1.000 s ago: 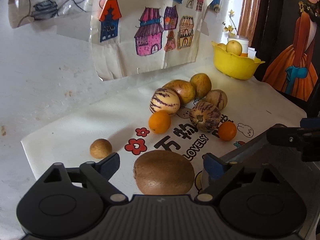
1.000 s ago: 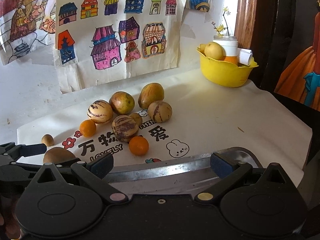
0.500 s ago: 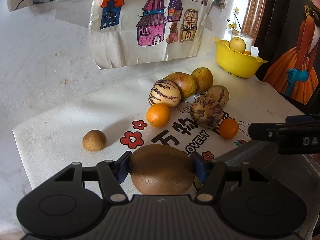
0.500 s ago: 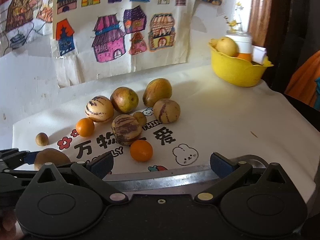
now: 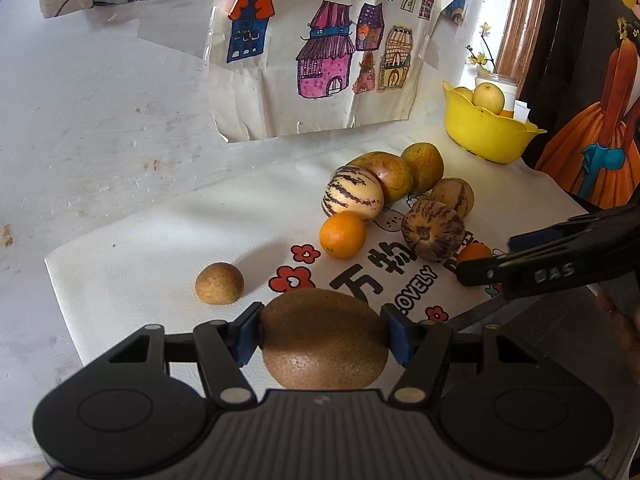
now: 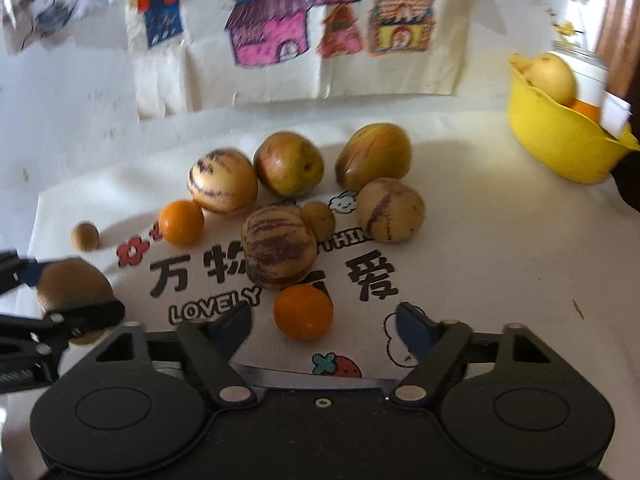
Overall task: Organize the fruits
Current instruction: 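Grasp the tangerine with the right tool while the left tool holds the kiwi, then carry kiwi and tangerine over the metal tray and open both tools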
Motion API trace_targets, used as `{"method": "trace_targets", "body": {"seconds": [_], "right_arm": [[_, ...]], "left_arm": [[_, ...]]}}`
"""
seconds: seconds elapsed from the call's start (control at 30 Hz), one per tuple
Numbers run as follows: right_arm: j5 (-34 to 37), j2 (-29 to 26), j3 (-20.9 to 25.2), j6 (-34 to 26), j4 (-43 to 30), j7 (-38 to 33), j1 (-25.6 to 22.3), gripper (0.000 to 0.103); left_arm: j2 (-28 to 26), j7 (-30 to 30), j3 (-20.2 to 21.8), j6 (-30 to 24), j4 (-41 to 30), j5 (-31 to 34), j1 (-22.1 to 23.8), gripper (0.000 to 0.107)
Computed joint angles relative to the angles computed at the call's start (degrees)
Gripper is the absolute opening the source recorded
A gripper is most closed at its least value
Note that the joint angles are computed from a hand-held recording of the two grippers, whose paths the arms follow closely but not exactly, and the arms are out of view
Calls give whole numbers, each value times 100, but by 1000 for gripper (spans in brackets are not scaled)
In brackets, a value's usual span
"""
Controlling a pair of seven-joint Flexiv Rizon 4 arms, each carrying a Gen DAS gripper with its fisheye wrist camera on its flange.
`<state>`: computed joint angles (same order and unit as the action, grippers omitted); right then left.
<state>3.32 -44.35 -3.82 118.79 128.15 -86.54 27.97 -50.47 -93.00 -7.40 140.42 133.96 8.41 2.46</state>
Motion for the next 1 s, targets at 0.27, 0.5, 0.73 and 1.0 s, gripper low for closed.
{"method": "trace_targets", "body": {"seconds": [0.27, 0.5, 0.73, 1.0], "right_arm": [[-704, 31, 479, -350, -103, 35, -652, 38], [-849, 54, 599, -294, -91, 192, -791, 34], [-769, 379, 701, 140, 321, 244, -787, 34], [-185, 837, 690, 768, 1135, 228, -542, 33]], "left_arm": [[-7, -27, 10, 41, 0, 13, 1, 67], [-4, -30, 39, 57, 23, -55, -38, 67], [101, -32, 74, 221, 141, -67, -96, 67], [312, 1, 92, 555, 417, -16, -288, 67]]}}
